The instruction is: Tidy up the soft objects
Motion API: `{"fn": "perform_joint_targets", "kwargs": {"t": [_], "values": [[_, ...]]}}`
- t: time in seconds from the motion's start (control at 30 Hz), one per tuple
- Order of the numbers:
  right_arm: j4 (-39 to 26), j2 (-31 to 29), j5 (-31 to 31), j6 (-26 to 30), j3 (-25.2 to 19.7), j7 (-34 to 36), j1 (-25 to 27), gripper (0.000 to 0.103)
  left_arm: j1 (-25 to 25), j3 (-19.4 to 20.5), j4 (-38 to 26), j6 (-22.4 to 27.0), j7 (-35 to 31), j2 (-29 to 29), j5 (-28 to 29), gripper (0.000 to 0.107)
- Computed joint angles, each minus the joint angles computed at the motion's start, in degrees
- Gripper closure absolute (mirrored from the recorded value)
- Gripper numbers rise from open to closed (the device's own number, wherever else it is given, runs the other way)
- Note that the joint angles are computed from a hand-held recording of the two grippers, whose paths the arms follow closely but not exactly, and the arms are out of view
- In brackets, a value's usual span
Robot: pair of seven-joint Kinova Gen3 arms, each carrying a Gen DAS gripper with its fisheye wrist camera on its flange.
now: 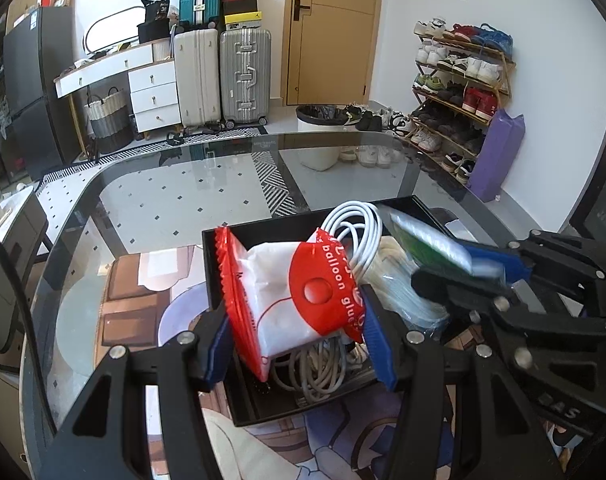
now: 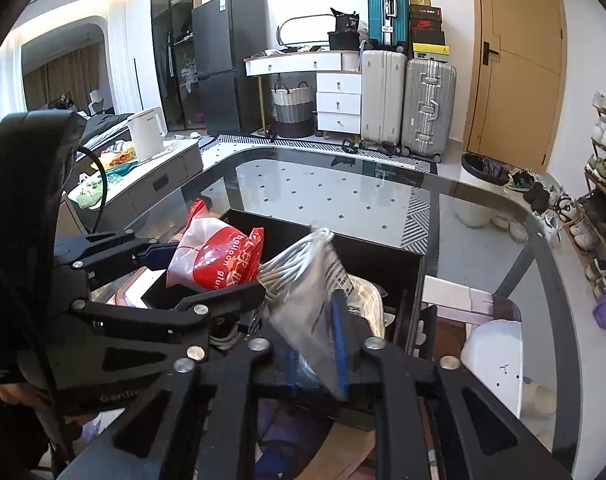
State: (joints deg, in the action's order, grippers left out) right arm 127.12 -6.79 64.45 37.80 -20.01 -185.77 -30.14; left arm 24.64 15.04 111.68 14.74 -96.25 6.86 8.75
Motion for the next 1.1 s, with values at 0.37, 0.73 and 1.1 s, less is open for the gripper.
{"fn": "perform_joint_targets", "kwargs": {"t": [0.37,0.73,1.1], "values": [[2.41,-3.17,0.99,1.81,-3.87,-2.34,-1.03,0.044,-0.23,0.23,2.05,0.14,-1.0,-3.37,0.85,0.035],[6.49,-5.32,6.68,9.15,-7.6,-14.33,-4.7,0.001,0.36,-1.33,7.35,-4.0,-0.94,-8.65,1.49,0.004],[8.46,-2.84,9.04,20.04,-11.64,-23.89,-12.66,0.001,5.8,-6.39,13.28,-10.13,-3.39,-12.09,3.79,0.004]]}}
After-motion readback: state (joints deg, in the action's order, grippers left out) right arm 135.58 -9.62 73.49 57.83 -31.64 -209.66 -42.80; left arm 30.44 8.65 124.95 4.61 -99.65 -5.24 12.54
